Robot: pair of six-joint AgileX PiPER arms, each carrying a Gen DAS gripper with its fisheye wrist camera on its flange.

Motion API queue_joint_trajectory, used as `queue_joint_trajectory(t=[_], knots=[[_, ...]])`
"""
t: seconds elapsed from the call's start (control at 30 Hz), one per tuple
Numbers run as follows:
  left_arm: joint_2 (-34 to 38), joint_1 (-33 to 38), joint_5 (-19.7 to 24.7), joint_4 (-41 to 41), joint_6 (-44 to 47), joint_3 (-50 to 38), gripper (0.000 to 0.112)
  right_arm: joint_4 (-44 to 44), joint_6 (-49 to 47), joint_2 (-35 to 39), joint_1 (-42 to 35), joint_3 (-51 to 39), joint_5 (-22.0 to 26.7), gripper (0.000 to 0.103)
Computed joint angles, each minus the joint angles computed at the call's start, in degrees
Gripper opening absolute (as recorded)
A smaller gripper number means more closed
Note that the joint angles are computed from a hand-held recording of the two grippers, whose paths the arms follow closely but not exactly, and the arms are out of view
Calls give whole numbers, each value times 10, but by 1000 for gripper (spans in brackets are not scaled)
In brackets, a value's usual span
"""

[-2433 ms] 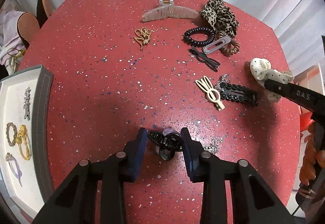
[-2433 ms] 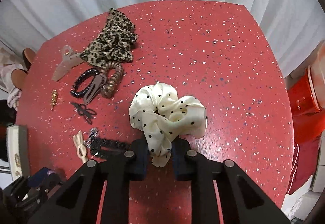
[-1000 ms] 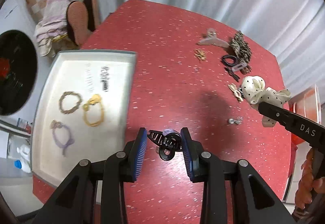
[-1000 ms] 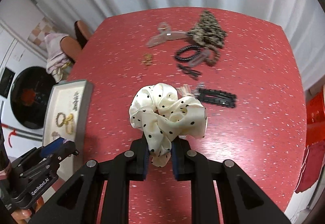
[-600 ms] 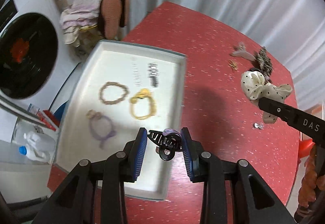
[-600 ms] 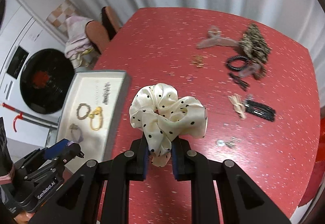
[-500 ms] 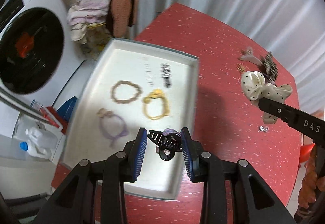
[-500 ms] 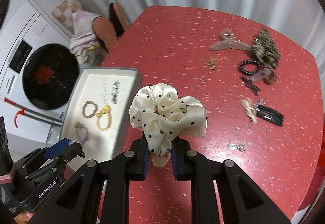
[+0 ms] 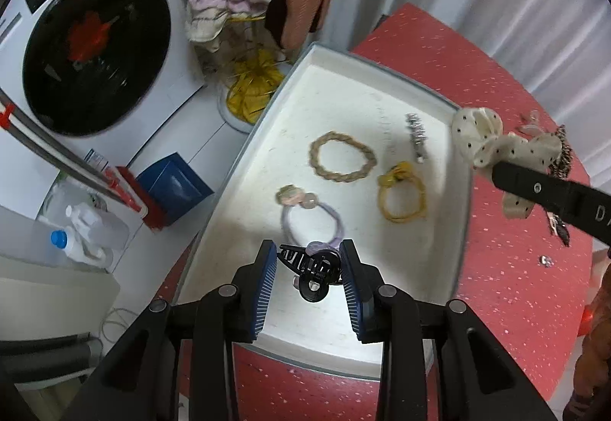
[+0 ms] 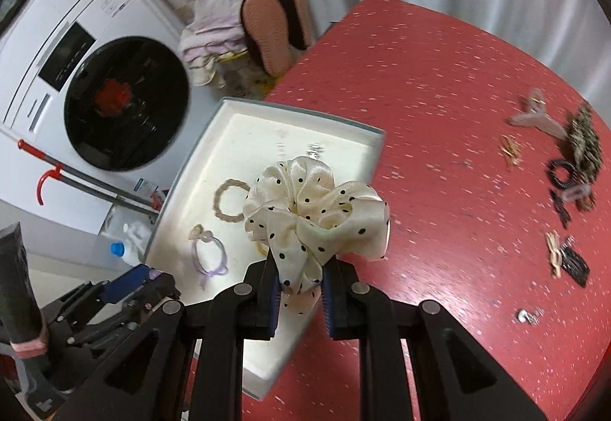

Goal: Organize jewelry
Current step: 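Carry the claw clip with the left tool into the tray while the right tool carries the scrunchie, then open both tools to release claw clip and scrunchie in the tray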

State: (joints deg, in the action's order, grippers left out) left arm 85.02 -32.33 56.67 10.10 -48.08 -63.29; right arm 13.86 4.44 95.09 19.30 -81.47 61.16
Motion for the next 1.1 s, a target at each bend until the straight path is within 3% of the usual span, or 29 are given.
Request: queue_joint_trajectory(t=[0.3,0.7,1.1], knots=[[40,25,-39,-12,20,14,36,0,9,86,32,-51,-13,19],[78,31,-53,-19,36,10,36,11,8,146,31,-58,-19,19],[93,15,-40,-2,30,3,37,31,-2,160,22,-61,-1,34]])
